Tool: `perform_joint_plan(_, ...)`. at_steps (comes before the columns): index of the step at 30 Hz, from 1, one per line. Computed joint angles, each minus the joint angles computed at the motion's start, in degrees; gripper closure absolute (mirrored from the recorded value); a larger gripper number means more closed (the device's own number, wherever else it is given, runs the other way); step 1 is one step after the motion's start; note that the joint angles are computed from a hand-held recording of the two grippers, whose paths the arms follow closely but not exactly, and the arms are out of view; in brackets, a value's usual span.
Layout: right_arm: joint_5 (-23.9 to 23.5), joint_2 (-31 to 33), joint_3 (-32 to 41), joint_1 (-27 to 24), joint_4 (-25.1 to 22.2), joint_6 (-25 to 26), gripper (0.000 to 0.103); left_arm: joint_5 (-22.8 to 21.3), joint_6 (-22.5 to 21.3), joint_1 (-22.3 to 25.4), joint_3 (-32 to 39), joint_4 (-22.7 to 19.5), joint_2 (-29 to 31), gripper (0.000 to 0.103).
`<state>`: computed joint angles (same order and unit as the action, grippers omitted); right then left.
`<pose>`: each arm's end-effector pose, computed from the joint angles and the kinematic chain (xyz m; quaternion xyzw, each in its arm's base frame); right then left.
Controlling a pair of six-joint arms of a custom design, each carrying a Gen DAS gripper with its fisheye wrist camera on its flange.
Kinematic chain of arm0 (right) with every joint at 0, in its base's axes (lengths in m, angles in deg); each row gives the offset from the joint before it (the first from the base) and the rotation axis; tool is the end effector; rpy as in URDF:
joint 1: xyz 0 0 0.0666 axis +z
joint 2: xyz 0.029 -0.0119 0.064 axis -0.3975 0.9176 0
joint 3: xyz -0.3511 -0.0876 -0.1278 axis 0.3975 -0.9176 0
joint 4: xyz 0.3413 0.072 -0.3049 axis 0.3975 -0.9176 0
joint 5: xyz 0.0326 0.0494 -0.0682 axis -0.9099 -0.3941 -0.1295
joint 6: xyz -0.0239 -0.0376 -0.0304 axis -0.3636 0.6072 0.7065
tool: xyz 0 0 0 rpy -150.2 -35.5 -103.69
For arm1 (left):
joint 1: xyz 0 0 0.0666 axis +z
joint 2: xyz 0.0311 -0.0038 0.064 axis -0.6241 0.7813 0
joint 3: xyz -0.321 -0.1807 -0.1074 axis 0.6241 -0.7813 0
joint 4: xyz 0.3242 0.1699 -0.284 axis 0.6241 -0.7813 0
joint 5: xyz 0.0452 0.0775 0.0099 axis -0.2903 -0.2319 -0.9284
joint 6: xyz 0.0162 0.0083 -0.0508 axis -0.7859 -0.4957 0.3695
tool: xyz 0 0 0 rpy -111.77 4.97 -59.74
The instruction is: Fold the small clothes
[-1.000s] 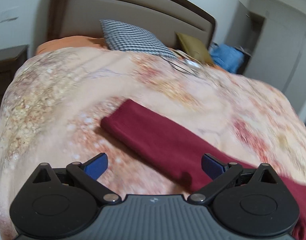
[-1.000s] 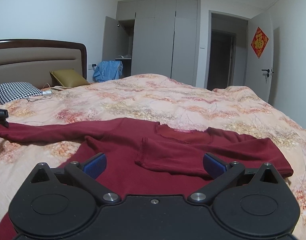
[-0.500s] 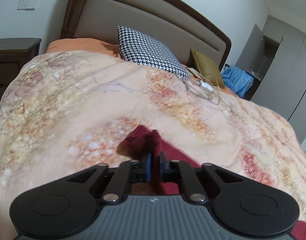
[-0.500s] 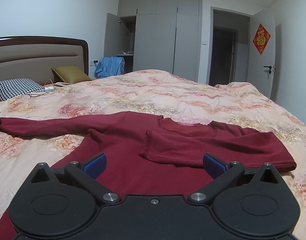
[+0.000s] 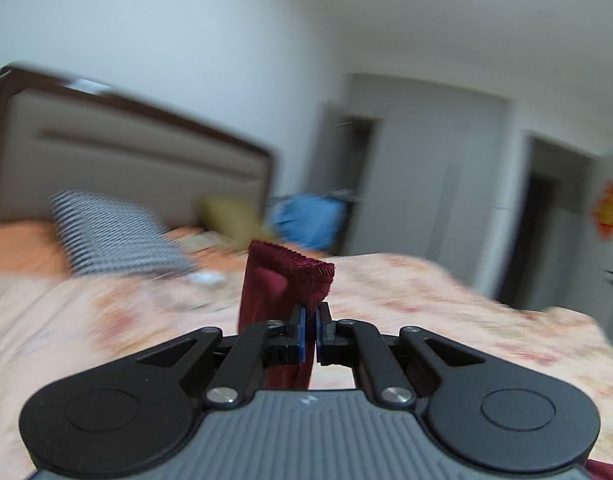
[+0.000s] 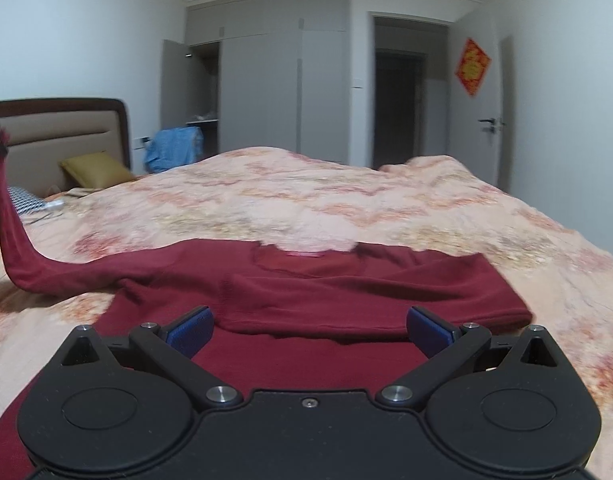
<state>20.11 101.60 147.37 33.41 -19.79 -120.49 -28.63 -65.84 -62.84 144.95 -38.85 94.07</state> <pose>0.2869 0.3792 0.4636 0.1395 0.8118 -0.0868 0.5603 0.4550 -0.1901 0.5821 -0.0757 0.7567 -0.0783 0.6446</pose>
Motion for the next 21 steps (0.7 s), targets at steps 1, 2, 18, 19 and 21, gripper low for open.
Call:
perform_joint_plan(1,0.2,-0.7,-0.4,-0.1,-1.2,-1.6,0.001,0.9,-1.4,-1.6,1.1,0.8,0.8,0.098)
perform_joint_plan(2,0.5,-1.4,-0.9,-0.2,-2.6,-3.3,0.001,1.9,-2.5,-3.3,2.3,1.4,1.8,0.098)
perform_joint_plan(18,0.8,-11.5,-8.8,-4.8,-20.2,-19.5,0.001,11.1,-2.7,-19.7,6.7,0.7,14.9,0.098)
perform_joint_plan(19,0.5,-12.0,-9.2,-5.1,-21.0,-20.3,0.001,11.6,-2.6,-20.1,5.8,0.4,15.0,0.098)
perform_joint_plan(21,-0.2,-13.2,-10.6,-5.8,-22.1,-21.8,0.001,12.7,-2.8,-20.7,4.2,-0.3,15.0,0.098)
